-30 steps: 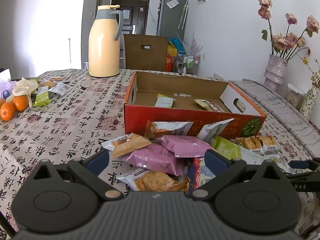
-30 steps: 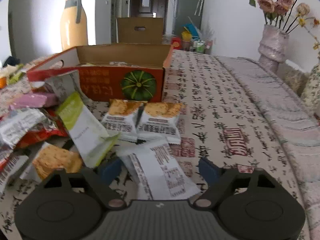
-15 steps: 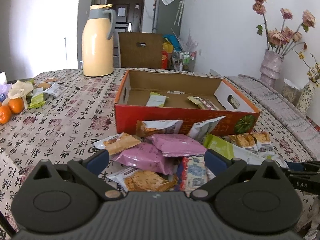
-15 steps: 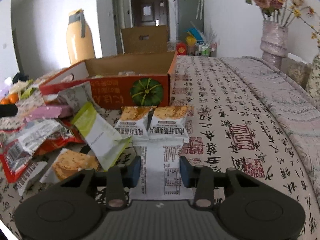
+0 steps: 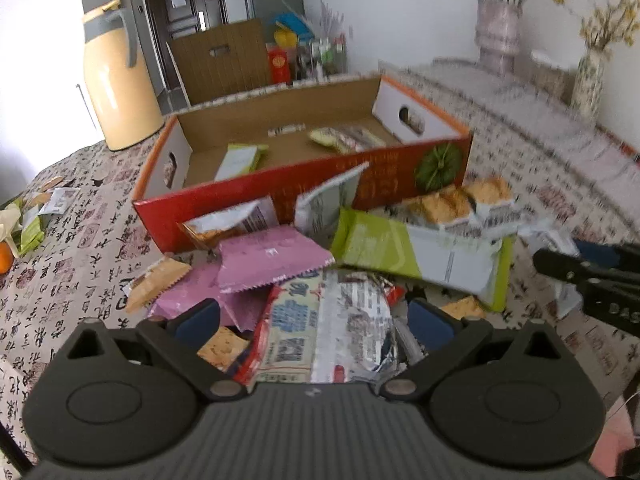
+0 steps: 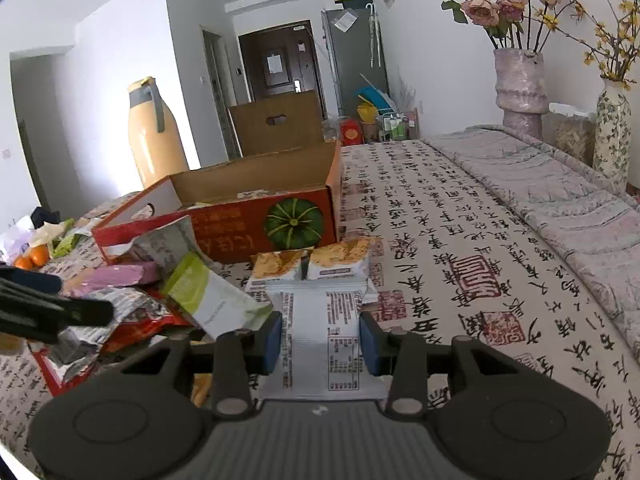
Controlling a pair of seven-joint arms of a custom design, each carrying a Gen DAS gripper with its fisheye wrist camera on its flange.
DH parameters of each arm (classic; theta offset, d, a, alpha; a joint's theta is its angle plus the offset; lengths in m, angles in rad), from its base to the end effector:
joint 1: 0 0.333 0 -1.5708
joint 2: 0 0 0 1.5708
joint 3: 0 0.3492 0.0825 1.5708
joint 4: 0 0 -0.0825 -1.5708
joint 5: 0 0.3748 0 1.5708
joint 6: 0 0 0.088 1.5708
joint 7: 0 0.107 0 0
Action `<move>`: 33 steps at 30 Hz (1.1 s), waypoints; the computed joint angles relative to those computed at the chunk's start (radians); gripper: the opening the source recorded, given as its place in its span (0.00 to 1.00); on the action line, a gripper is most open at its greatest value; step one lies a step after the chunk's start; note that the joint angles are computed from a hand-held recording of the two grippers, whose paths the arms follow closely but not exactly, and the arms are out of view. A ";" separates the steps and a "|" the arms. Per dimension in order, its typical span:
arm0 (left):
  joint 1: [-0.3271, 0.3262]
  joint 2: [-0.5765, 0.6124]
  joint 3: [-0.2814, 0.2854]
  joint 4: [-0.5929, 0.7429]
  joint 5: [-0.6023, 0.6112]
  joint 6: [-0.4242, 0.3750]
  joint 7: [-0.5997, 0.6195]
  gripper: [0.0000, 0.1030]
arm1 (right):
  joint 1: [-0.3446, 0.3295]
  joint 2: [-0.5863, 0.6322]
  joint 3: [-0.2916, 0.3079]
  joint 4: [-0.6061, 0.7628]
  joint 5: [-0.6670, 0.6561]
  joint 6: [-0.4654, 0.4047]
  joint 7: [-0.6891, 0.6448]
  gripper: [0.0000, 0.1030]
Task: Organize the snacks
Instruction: 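Grasp a white printed packet with the right tool while the left tool grasps a clear printed bag, then carry both held snacks over into the cardboard box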
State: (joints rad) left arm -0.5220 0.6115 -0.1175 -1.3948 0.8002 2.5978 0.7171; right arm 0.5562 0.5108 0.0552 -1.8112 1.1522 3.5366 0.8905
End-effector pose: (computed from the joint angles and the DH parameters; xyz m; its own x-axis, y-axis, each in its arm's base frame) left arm 0.6255 -0.4532 0.4462 -0.2587 -0.9583 -0.1212 -0.6676 0.2681 -0.6945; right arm 0.6028 0.2784 0.3912 0.0662 -0.9766 -0.2045 -0.5462 0.1361 -0.8265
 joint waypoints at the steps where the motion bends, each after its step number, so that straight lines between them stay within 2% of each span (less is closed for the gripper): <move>1: 0.002 0.013 -0.009 0.020 -0.018 -0.024 0.016 0.99 | -0.021 -0.002 0.024 -0.012 -0.032 0.008 0.025 0.38; 2: 0.007 0.024 -0.020 0.037 -0.040 -0.043 0.037 0.99 | -0.032 -0.004 0.037 -0.020 -0.052 0.014 0.044 0.38; 4: 0.005 0.051 -0.030 0.082 -0.074 -0.094 0.078 0.92 | -0.059 -0.008 0.065 -0.041 -0.102 0.024 0.090 0.38; 6: -0.003 0.069 -0.030 0.117 -0.093 -0.139 0.110 0.80 | -0.079 -0.012 0.084 -0.061 -0.147 0.032 0.134 0.38; 7: -0.005 0.078 -0.032 0.133 -0.104 -0.158 0.126 0.79 | -0.086 -0.014 0.090 -0.069 -0.167 0.035 0.154 0.38; 14: -0.008 0.083 -0.030 0.143 -0.139 -0.168 0.157 0.67 | -0.106 -0.023 0.104 -0.108 -0.268 0.046 0.256 0.38; 17: -0.016 0.072 -0.018 0.127 -0.123 -0.155 0.139 0.59 | -0.106 -0.026 0.103 -0.119 -0.294 0.048 0.282 0.38; 28: -0.017 -0.026 0.004 -0.019 -0.017 -0.037 0.008 0.59 | -0.090 -0.040 0.091 -0.145 -0.325 0.073 0.317 0.38; 33: -0.025 -0.083 0.025 -0.091 0.084 0.042 -0.102 0.59 | -0.074 -0.043 0.081 -0.141 -0.313 0.081 0.303 0.38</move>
State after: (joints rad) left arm -0.5471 0.5290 -0.0920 -1.4862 0.8844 2.6396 0.6149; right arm 0.4824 0.4677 0.1364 -1.9522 0.8394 3.6174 1.1931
